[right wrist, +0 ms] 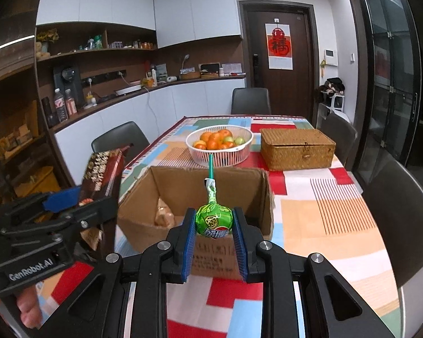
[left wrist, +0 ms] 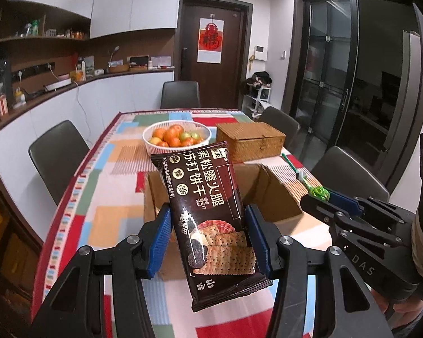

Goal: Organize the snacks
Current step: 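Lift both items over the box and open both grippers to drop them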

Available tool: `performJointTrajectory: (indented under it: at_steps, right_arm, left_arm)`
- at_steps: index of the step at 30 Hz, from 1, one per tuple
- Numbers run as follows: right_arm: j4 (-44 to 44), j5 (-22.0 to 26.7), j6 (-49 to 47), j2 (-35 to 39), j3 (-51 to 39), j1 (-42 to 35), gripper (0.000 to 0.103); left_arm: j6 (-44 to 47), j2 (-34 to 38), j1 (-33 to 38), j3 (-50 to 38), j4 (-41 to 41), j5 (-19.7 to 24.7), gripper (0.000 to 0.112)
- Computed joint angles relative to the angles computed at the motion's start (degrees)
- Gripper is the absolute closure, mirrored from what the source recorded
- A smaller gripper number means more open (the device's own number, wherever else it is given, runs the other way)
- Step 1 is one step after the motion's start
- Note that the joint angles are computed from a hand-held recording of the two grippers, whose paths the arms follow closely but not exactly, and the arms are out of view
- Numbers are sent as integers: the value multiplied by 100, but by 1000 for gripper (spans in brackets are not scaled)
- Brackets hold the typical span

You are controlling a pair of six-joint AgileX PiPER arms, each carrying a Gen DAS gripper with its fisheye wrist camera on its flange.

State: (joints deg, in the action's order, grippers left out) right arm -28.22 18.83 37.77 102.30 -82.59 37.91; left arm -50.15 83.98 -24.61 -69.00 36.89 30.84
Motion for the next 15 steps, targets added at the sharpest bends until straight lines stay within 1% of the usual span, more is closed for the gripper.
performJointTrajectory:
  at_steps: [2,6,7,10,15]
  right_arm:
    - [330,160,-365,186,-335,-51,77]
    - [661,450,-756,508,-934,-119,77]
    - [693,501,-816,558,-1039,-123,77]
    - [918,743,-1114,790,-1498,-151,77]
    - [1345,1196,-1618,1224,-2256,-238,77]
  left_arm:
    - [97,102,69,-133,-9,12,61]
    - [682,381,289,-555,-434,73,61]
    - [854,471,349,-678,-574,110,61]
    - [1677,792,609,-1117,-1383,197,61]
    - [2359,1322,860,-1753,-2050,455,61]
